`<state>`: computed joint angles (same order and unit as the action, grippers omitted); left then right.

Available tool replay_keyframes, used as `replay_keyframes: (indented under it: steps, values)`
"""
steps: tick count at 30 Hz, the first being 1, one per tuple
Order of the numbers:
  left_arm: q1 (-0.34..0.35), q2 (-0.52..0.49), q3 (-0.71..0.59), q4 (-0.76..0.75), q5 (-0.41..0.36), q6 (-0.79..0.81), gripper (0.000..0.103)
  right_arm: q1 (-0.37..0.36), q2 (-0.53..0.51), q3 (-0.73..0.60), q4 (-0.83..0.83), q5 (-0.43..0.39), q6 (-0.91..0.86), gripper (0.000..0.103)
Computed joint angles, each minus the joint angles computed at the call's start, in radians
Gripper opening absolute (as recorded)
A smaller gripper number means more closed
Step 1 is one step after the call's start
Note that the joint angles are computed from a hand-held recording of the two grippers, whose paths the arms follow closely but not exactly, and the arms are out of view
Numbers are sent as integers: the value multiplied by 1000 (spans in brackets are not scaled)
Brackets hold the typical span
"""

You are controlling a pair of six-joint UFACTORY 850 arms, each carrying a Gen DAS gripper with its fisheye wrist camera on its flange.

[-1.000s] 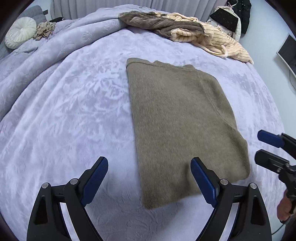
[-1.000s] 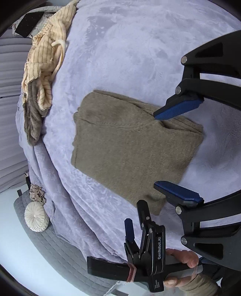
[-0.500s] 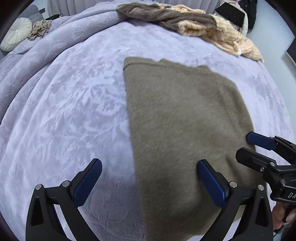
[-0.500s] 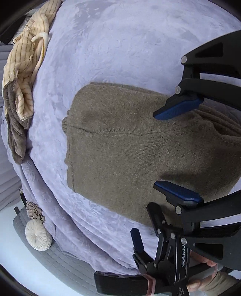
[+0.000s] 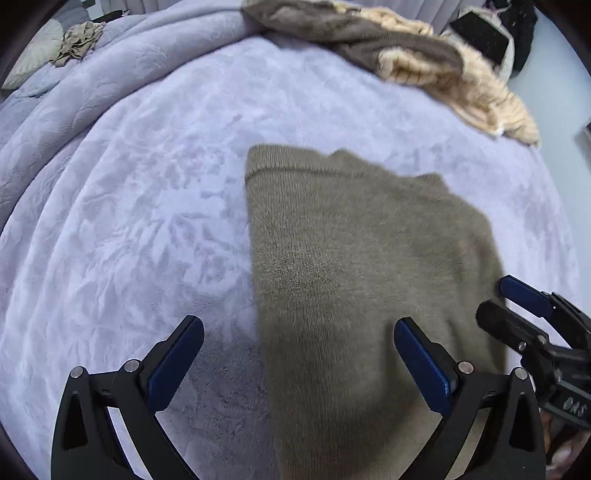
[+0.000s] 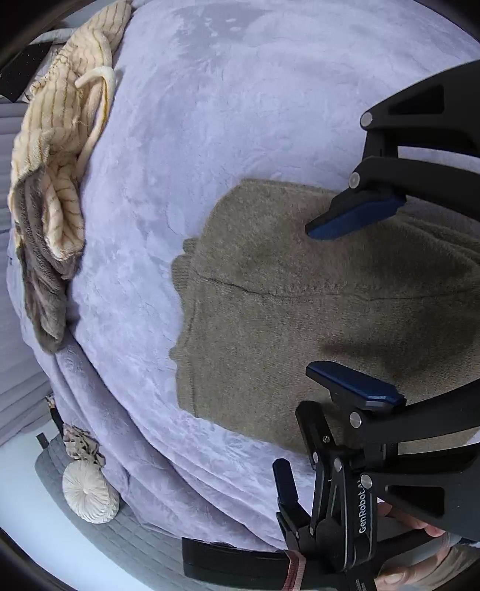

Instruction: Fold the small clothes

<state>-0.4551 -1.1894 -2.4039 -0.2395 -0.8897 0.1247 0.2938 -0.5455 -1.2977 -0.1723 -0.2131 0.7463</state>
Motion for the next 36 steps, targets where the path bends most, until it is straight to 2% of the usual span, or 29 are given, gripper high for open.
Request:
replay_keyframes:
  steps: [3,6,9,11,22,24,27,30,32,36]
  values:
    - [14,132,211,-60,101,87,103,10,69,75,-257,1,271,73]
    - [16,221,350,-103,165,149,103,14,126,146,-366,30,413,73]
    - [-3,280,442,-79,230,155,103,27,154,179,-489,38,555,73]
    - [-11,284,446,-53,238,145,103,39,152,176,-531,23,600,73]
    - [-28,277,458,-29,252,156,103,25,142,203,-447,39,553,73]
    - [-26,245,420,-34,228,160,103,16,136,205,-416,53,532,73]
    - [-21,181,342,-32,166,139,103,3,115,195,-273,64,395,73]
    - [-16,153,314,-55,146,147,103,0,94,179,-184,58,301,73]
    - [-17,162,325,-54,157,137,103,5,90,171,-237,49,350,73]
    - [-45,222,402,112,270,35,103,29,92,144,-464,9,545,73]
